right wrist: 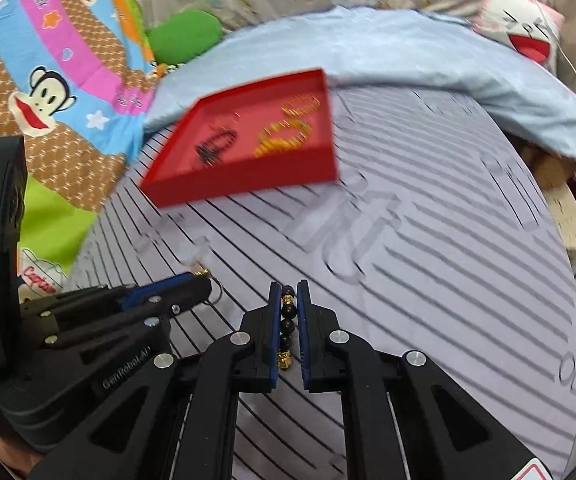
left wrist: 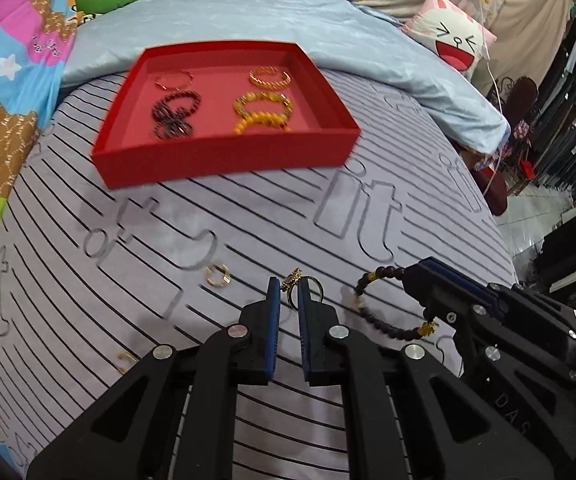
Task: Organize jewelry
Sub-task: 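Grasp the gold ring with the left gripper while the right gripper holds the dark bead bracelet, then carry the gold ring and dark bead bracelet into the red tray and open both grippers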
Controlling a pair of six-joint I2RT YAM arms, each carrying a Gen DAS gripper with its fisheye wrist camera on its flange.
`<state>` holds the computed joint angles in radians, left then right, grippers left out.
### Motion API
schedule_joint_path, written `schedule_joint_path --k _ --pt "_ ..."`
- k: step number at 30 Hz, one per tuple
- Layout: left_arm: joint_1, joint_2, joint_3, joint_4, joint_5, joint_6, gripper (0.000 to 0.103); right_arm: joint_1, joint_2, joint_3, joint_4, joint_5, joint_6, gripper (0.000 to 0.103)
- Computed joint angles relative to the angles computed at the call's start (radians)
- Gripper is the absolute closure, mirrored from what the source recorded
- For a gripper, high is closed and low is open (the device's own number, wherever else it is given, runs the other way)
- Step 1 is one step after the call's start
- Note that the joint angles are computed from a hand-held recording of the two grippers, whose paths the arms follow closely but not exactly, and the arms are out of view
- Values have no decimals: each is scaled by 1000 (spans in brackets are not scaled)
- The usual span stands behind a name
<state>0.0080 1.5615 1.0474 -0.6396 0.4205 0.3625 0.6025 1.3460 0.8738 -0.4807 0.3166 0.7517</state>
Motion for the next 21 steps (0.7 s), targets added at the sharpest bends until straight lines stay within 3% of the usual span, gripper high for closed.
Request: schedule_joint_path --k 11,17,21 --pt "37 284 478 -83 39 -21 94 -140 293 423 27 -79 -232 95" --pt "3 548 847 -153 12 -69 94 -238 531 709 -5 -159 -315 94" --pt "-22 779 1179 -276 -5 -68 94 -309 713 906 -50 -245 -347 94"
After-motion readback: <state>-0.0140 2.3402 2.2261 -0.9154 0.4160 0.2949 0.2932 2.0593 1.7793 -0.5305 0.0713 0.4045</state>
